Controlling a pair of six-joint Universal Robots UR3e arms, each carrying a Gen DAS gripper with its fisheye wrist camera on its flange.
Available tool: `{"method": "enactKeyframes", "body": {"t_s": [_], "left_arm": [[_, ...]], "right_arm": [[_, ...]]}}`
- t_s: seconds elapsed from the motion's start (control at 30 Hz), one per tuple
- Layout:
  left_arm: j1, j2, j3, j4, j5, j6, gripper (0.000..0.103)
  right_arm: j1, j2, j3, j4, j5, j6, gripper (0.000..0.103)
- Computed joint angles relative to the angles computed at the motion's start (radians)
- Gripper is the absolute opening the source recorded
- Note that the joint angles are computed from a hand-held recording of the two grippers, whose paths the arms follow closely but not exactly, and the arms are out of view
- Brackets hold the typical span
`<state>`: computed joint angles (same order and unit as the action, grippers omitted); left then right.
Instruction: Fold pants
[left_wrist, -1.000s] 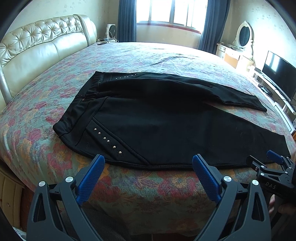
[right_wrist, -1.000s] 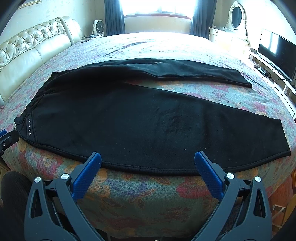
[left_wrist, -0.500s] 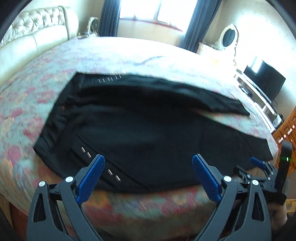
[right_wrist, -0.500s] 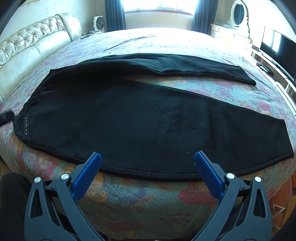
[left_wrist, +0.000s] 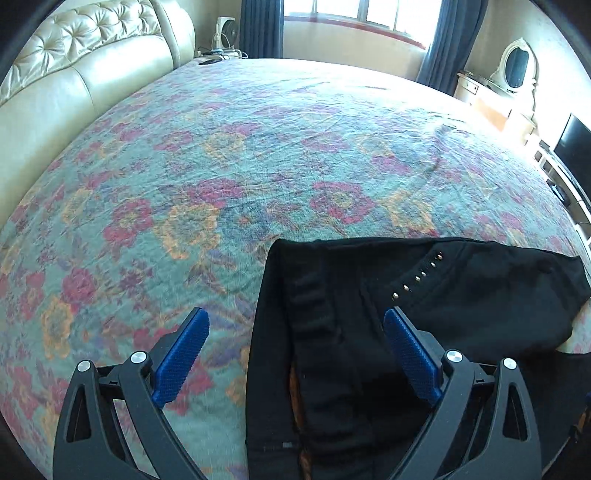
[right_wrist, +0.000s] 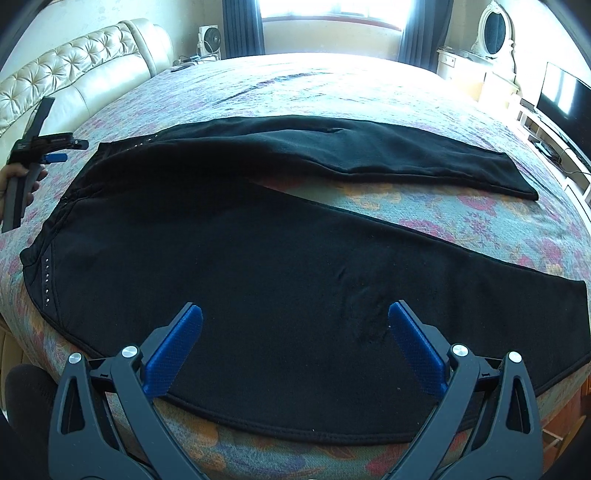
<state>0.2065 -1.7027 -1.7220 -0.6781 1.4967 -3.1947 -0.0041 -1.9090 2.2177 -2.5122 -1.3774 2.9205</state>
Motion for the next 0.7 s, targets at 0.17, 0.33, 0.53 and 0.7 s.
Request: {"method": "enactKeyframes", "body": {"t_s": [0.17,0.33,0.53,0.7], "left_arm": [[0.054,-0.188,0.154,0.009,-0.115,-0.002,0.095],[0.132,-0.242,0.183,-0.101,-0.343,0.031,0.095],[0.199,-0.203,0.058,0.005,-0.464,0.030,0.098],[0.185,-0.180,0.083,-0.078,-0.441,0.166,0.098]], "right_arm": [[0.043,0.108,-0.070,-0.010,-0.006,0.004,0.101],[0.049,0.178,-0.142,-0.002,0.034,-0.023,0.101],[-0.028,0.324,-0.344,0.081,0.219,-0.079,0.101],[-0.081,0.559,-0.649,0.213,0.318,-0.099,0.101]]}}
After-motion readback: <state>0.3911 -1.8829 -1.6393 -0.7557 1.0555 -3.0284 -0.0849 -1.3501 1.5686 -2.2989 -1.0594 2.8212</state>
